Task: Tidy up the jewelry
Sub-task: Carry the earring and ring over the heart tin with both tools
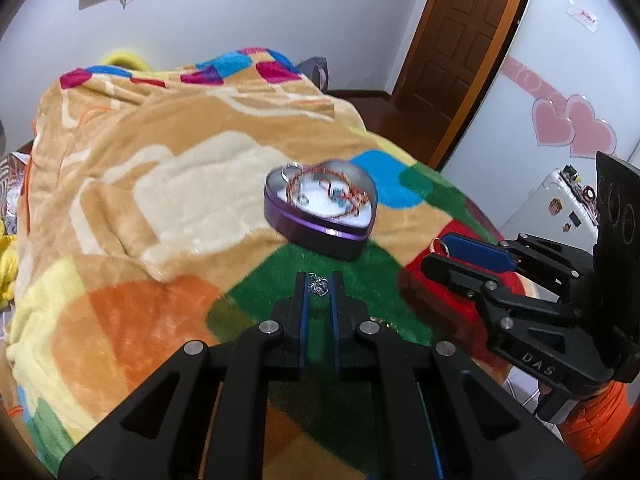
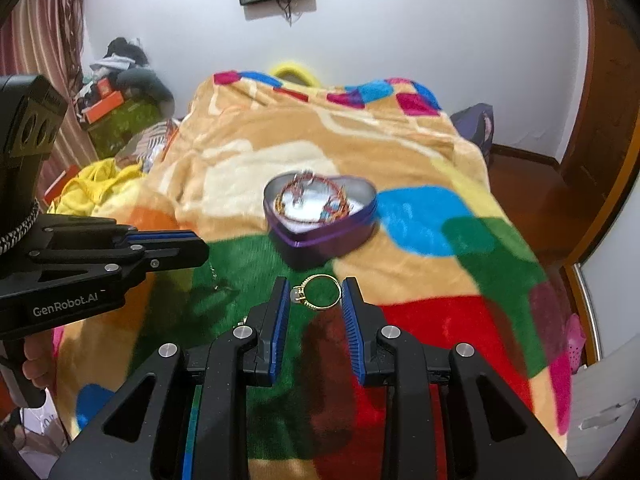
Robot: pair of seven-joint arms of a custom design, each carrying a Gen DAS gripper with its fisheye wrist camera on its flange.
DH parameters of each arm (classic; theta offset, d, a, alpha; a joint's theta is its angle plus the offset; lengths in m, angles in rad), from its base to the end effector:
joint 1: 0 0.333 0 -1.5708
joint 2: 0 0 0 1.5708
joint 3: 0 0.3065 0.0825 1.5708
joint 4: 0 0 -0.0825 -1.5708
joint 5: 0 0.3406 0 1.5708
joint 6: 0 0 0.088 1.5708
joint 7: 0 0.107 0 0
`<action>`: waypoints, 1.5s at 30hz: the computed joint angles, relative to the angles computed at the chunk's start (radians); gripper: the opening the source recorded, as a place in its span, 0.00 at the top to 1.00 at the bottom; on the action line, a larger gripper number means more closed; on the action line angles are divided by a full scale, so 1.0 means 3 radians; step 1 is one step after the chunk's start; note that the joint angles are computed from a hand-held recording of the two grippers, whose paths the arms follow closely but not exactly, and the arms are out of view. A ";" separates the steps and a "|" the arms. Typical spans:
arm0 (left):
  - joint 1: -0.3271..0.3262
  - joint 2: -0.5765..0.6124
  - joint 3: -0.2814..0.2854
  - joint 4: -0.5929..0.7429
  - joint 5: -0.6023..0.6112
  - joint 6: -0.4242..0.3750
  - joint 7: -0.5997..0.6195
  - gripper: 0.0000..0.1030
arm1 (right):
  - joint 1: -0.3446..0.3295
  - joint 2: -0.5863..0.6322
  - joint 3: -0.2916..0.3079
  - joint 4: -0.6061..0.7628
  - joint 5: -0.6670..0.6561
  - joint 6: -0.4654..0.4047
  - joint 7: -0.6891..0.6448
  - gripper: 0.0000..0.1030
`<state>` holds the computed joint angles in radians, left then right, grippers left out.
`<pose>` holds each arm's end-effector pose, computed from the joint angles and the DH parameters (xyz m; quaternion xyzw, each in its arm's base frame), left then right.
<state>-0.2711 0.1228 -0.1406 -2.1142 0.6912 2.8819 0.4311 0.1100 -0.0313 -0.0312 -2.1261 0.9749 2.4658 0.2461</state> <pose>0.5037 -0.2573 0.4397 -0.7013 0.6210 -0.2993 0.1818 0.5280 0.0401 0.4745 -0.8397 0.3767 -0.1031 0.3774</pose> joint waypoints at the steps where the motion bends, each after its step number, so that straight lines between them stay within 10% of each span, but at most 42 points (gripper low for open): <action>1: -0.0007 -0.0020 0.0012 0.0004 0.0045 -0.0005 -0.0035 0.92 | -0.0001 -0.0010 -0.0002 0.0009 0.0026 0.0001 -0.0008 0.77; 22: 0.0108 -0.0029 0.0008 0.0358 0.0694 -0.0113 -0.0430 0.92 | 0.0033 0.0029 0.0012 0.0338 0.0527 0.0015 -0.0216 0.77; 45: 0.0006 0.0589 0.0266 0.0769 -0.0137 0.0113 0.0366 0.92 | -0.0032 0.0599 0.0247 0.0712 -0.0041 -0.0004 0.0217 0.77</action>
